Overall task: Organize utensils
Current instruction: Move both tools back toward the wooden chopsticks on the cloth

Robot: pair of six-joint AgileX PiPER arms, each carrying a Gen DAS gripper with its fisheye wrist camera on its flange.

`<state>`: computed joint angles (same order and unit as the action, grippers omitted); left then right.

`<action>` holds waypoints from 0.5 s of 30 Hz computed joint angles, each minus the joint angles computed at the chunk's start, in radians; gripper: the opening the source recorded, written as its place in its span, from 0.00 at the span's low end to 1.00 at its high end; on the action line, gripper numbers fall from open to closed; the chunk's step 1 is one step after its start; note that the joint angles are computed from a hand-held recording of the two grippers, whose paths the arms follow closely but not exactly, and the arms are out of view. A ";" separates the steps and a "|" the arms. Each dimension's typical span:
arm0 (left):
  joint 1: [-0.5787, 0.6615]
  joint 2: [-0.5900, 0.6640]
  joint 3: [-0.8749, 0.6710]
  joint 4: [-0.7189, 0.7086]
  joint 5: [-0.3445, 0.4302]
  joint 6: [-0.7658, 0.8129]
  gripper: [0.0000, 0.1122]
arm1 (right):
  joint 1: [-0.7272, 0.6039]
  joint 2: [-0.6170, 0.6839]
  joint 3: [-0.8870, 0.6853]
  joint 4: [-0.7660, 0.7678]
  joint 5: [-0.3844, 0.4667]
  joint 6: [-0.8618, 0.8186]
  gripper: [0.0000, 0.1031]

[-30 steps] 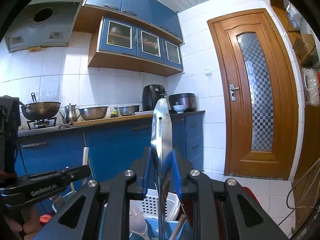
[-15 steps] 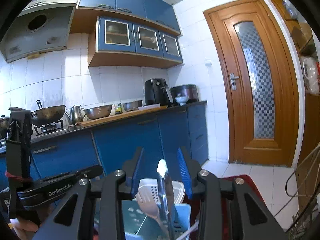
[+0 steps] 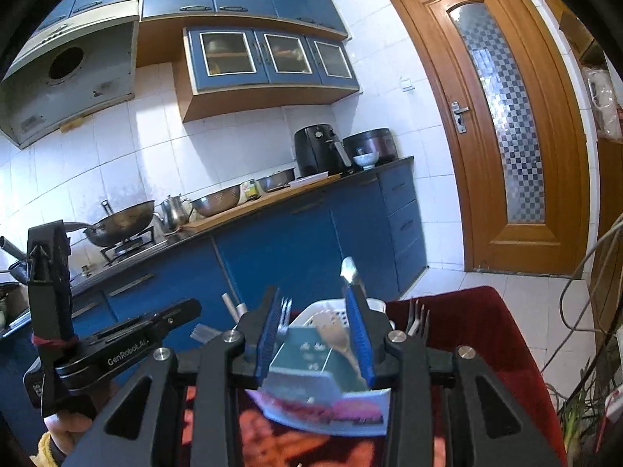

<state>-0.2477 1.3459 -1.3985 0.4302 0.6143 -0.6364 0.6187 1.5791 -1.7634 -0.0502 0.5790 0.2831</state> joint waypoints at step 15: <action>-0.168 -0.233 0.178 0.096 0.237 -0.102 0.10 | 0.184 -0.185 0.182 -0.246 0.181 0.256 0.37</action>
